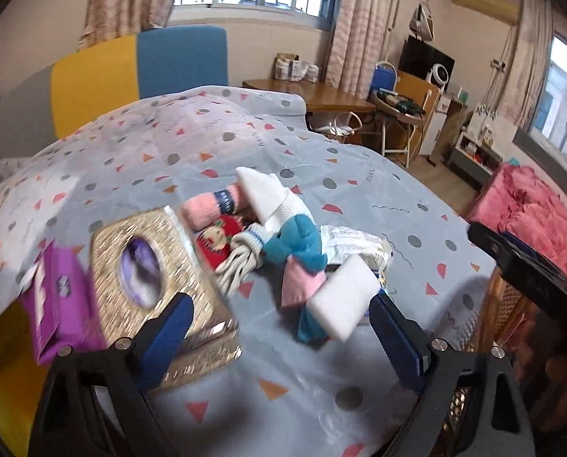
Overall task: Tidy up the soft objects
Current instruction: 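Reach the left tool into the pile and grasp the blue plush toy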
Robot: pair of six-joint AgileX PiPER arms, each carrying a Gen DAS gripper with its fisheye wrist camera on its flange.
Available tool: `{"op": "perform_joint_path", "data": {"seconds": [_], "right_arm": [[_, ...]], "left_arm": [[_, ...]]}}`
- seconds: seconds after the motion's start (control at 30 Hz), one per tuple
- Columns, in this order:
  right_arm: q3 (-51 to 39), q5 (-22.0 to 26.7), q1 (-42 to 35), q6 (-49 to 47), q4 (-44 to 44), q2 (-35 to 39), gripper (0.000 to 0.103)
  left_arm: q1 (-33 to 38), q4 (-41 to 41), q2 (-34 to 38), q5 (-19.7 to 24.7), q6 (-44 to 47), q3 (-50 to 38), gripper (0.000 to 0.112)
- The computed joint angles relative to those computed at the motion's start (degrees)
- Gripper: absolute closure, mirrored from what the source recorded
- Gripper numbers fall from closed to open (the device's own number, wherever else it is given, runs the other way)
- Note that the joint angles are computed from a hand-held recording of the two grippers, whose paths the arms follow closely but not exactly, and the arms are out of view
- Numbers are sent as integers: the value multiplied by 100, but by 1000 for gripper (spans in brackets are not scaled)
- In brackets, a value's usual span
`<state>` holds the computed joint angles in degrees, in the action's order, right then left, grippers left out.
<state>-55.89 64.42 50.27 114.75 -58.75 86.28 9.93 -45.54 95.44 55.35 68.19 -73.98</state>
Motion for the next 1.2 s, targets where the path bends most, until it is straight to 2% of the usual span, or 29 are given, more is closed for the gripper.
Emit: {"op": "perform_joint_path", "data": {"seconds": [0.13, 0.27, 0.43, 0.63, 0.73, 0.87, 1.07, 1.17, 1.2], "right_arm": [[231, -222, -136, 59, 27, -163, 20], [351, -492, -275, 85, 10, -224, 20], [364, -794, -428, -53, -16, -179, 20], [338, -1258, -699, -321, 54, -119, 20], [307, -1555, -833, -500, 126, -92, 20], [287, -1966, -994, -635, 293, -27, 20], [341, -2802, -1399, -951, 888, 10, 20], [292, -3259, -1641, -1441, 1483, 101, 20], [293, -3578, -1779, -1733, 1828, 140, 20]], "left_arm": [[-648, 612, 522, -255, -756, -547, 24], [-1231, 1264, 1257, -292, -1621, -1354, 27], [-1823, 2139, 2299, 74, -2841, -2497, 39], [-2169, 2769, 3005, 144, -3633, -3091, 40], [-2151, 2776, 3392, 474, -3844, -3509, 63], [-1997, 2381, 3195, 252, -3485, -3133, 72], [-1600, 1553, 2641, 269, -2860, -2680, 72], [-1472, 1346, 2450, 304, -2634, -2568, 72], [-1440, 1310, 2441, 337, -2627, -2596, 72]]}}
